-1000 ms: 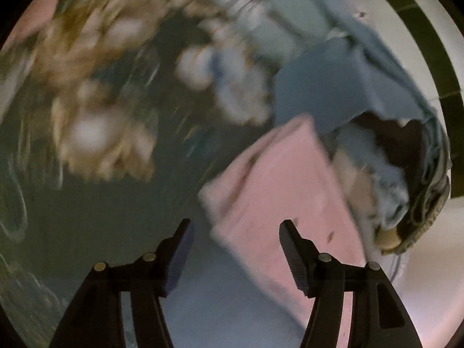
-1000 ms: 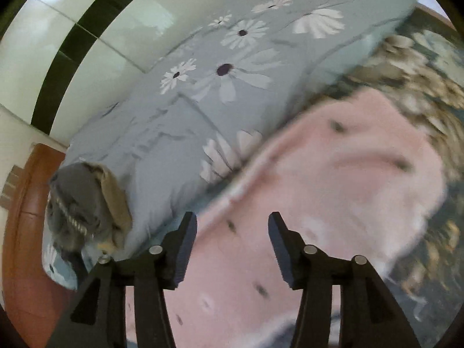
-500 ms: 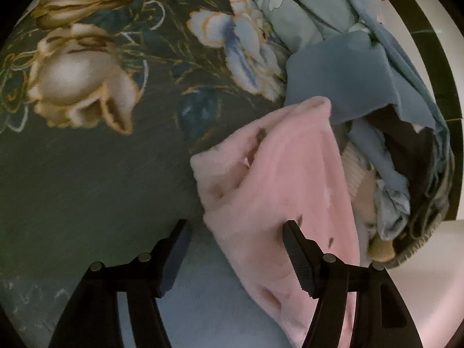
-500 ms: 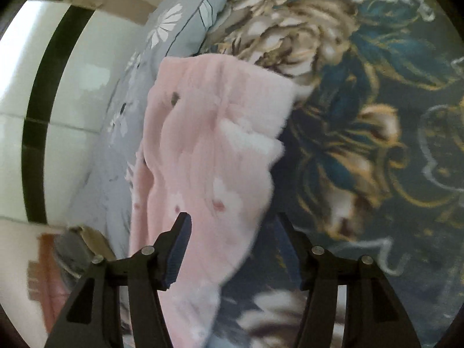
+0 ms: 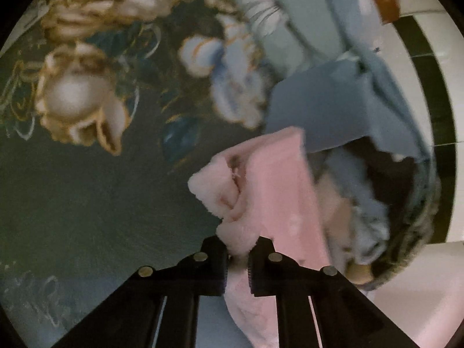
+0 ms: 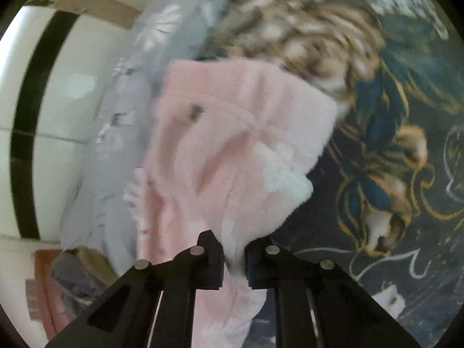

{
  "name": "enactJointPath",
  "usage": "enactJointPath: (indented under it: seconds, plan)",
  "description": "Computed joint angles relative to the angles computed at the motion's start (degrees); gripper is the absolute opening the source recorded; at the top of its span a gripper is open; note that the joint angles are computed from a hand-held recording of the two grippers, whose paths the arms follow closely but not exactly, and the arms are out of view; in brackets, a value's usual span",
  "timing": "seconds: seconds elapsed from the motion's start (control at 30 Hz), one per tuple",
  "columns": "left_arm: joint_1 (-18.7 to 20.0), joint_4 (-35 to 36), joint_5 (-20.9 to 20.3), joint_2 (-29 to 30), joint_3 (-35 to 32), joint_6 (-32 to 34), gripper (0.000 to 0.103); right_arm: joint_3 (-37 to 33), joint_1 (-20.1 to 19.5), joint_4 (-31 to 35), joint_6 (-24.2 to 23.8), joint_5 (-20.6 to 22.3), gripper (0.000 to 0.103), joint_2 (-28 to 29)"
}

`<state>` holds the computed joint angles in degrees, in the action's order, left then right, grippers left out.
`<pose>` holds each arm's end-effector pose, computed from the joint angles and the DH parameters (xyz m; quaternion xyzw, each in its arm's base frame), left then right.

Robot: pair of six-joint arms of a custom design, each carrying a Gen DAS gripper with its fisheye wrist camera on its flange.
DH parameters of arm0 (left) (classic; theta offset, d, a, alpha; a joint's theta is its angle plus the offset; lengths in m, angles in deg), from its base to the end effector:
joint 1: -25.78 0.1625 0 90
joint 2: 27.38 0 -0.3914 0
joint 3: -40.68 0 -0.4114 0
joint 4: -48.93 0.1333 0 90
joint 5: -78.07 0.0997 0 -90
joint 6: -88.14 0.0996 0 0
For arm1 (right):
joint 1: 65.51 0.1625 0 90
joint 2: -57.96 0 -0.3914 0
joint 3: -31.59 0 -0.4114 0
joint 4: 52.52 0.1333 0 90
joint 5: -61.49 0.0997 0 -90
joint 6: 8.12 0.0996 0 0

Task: Fold clothes

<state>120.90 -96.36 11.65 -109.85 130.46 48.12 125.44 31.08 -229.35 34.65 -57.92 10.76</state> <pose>0.2255 -0.5761 0.5111 -0.4200 0.7940 -0.4357 0.0587 0.1619 -0.6663 0.1486 -0.3649 -0.8364 0.4014 0.0779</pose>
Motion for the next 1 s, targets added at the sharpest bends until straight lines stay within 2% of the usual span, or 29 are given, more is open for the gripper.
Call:
enactJointPath:
  seconds: [0.1,0.2,0.33,0.4,0.47,0.53,0.67,0.83,0.9,0.93,1.0]
  plan:
    - [-1.29,-0.49,-1.39,-2.58,0.61,2.54,0.009,0.36,1.33,-1.60,-3.73,1.94,0.010,-1.69]
    - [-2.80,-1.50,-1.94,-6.44,2.48,5.72,0.009,3.92,2.61,-4.95,-5.82,4.47,0.010,-4.45]
    - [-3.89,-2.61,0.93,-14.05,8.90,11.42,0.009,11.77,3.08,-8.51,-8.44,6.75,0.010,-9.52]
    - [-1.93,0.08,2.47,-15.95,11.10,11.32,0.009,17.19,1.99,-9.99,-10.18,7.46,0.010,-12.25]
    - [0.92,2.82,2.80,-17.04,12.85,9.71,0.009,21.91,0.40,-9.05,-9.80,6.85,0.010,-14.15]
    - [4.59,3.58,0.40,-18.10,15.15,5.84,0.009,25.20,-1.17,-8.39,-6.88,6.79,0.010,-15.02]
    - [7.69,0.02,-2.10,-19.07,19.11,0.10,0.009,28.24,-2.81,-9.23,-2.03,6.26,0.011,-14.49]
    - [6.27,2.18,-0.62,-17.89,16.79,1.67,0.010,26.01,-1.20,-2.66,0.12,2.80,0.020,-14.82]
    - [5.37,5.23,-0.02,-17.49,15.02,3.31,0.012,24.95,0.01,1.08,-0.13,0.77,0.030,-15.53]
    - [5.13,6.64,0.07,-17.43,14.40,3.91,0.014,24.52,0.62,3.07,-0.21,-0.38,0.037,-15.94]
    - [5.58,8.22,-0.65,-18.25,14.34,4.14,0.025,24.81,1.75,5.46,-0.94,-2.55,0.039,-17.21]
